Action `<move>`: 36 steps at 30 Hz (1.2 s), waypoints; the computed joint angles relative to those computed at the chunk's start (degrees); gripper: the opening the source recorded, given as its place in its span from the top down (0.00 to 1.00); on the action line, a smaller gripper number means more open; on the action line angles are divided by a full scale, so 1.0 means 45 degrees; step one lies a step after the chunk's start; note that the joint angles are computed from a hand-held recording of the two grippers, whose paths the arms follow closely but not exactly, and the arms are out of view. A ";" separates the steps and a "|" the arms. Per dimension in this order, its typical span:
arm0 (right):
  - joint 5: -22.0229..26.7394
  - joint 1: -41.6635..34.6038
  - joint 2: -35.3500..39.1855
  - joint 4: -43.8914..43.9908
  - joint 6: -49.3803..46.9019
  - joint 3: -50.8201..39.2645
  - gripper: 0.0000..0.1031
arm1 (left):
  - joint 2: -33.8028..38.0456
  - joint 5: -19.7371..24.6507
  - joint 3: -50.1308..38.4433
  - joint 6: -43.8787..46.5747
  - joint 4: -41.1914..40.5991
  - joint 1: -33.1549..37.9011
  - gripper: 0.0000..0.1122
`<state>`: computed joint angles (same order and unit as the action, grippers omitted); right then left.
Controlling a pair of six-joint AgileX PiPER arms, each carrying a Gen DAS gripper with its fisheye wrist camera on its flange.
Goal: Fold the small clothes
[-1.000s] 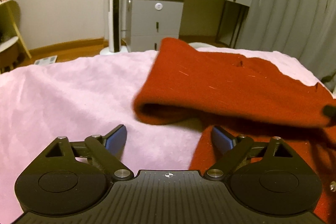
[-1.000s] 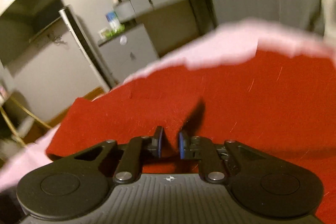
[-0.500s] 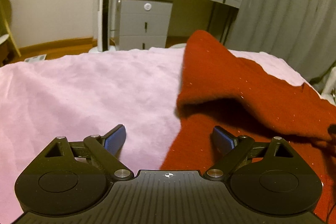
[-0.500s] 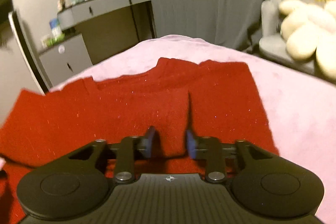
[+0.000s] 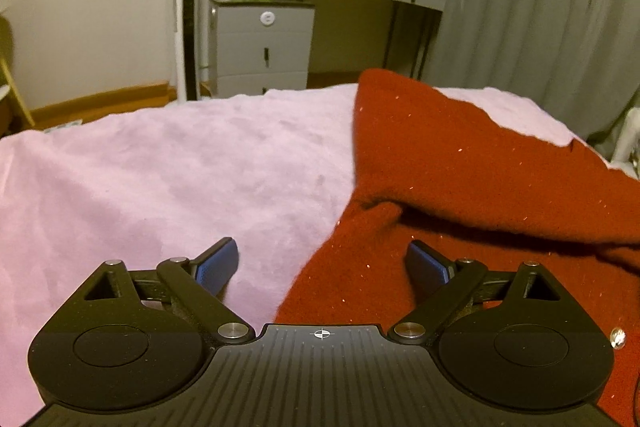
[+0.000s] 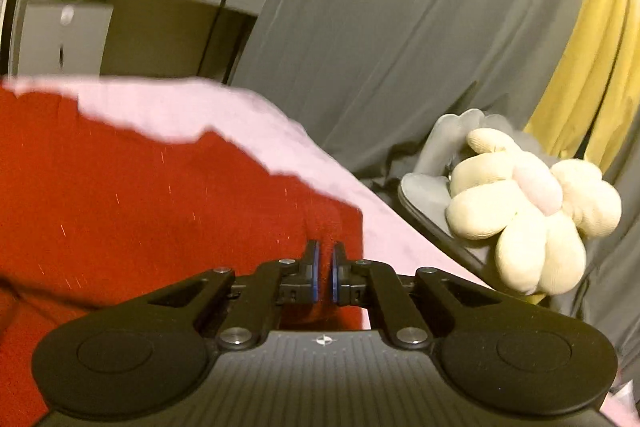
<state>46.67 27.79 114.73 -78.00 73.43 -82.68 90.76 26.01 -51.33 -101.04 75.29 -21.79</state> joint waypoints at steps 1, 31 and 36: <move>0.0153 0.0083 0.0254 -0.0132 -0.0299 0.0035 0.95 | 0.0012 0.0053 0.0010 0.0016 0.0046 -0.0040 0.15; 0.1044 0.2314 -0.0739 -0.2774 0.1691 0.3227 0.82 | 0.0269 -0.0251 -0.0201 0.0044 0.0041 -0.0142 0.15; 0.0927 0.1775 -0.0360 -0.1943 0.0619 0.2825 0.82 | 0.0343 -0.0149 -0.0231 0.0230 -0.0069 -0.0142 0.15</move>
<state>50.84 35.78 113.11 -86.74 76.22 -69.97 92.30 25.34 -52.37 -100.00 74.98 -22.43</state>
